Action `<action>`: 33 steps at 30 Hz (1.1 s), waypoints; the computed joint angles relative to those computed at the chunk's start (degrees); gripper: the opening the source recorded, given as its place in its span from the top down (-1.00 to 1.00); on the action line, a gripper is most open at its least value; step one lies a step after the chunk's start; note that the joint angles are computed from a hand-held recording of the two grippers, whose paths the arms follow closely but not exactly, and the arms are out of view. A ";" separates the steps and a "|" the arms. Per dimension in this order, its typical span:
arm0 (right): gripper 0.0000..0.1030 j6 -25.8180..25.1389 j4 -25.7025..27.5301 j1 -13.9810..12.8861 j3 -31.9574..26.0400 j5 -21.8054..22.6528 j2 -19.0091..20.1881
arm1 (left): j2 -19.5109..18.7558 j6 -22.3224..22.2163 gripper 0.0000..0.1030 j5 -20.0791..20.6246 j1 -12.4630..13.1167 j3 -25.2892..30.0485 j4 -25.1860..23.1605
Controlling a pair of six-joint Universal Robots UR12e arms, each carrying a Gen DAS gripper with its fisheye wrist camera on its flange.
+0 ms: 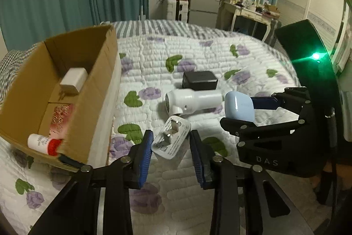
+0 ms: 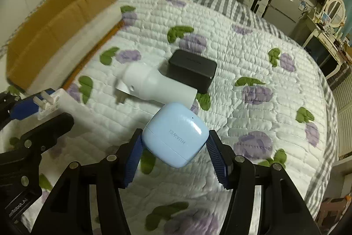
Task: Organize rigid objects
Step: 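Grasp the light-blue earbud case with the right gripper, then carry the plug adapter and earbud case over the box and release both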
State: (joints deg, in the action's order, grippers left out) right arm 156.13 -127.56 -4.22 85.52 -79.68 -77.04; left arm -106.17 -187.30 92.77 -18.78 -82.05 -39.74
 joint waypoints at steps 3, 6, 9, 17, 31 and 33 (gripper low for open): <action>-0.12 1.78 -1.11 0.14 0.16 -0.44 -1.41 | 0.87 0.40 0.43 -2.54 0.78 -0.18 0.54; -0.12 3.99 -1.04 0.07 -0.10 -0.13 -2.48 | 1.69 0.44 0.45 -4.62 1.46 -0.68 0.89; -0.12 4.63 -1.81 0.62 0.20 -1.78 -3.40 | 2.65 0.84 0.46 -6.68 2.07 -1.19 0.91; -0.12 4.66 -2.80 2.23 -1.41 -3.36 -5.71 | 5.39 0.96 0.47 -8.57 4.08 -1.53 5.20; -0.12 4.65 -4.57 9.63 -9.74 0.62 -1.50 | 6.12 4.43 0.47 -7.86 11.92 -0.43 5.25; -0.12 4.39 -4.15 10.84 -10.91 0.80 0.04 | 5.24 5.32 0.47 -7.38 12.78 -0.17 4.18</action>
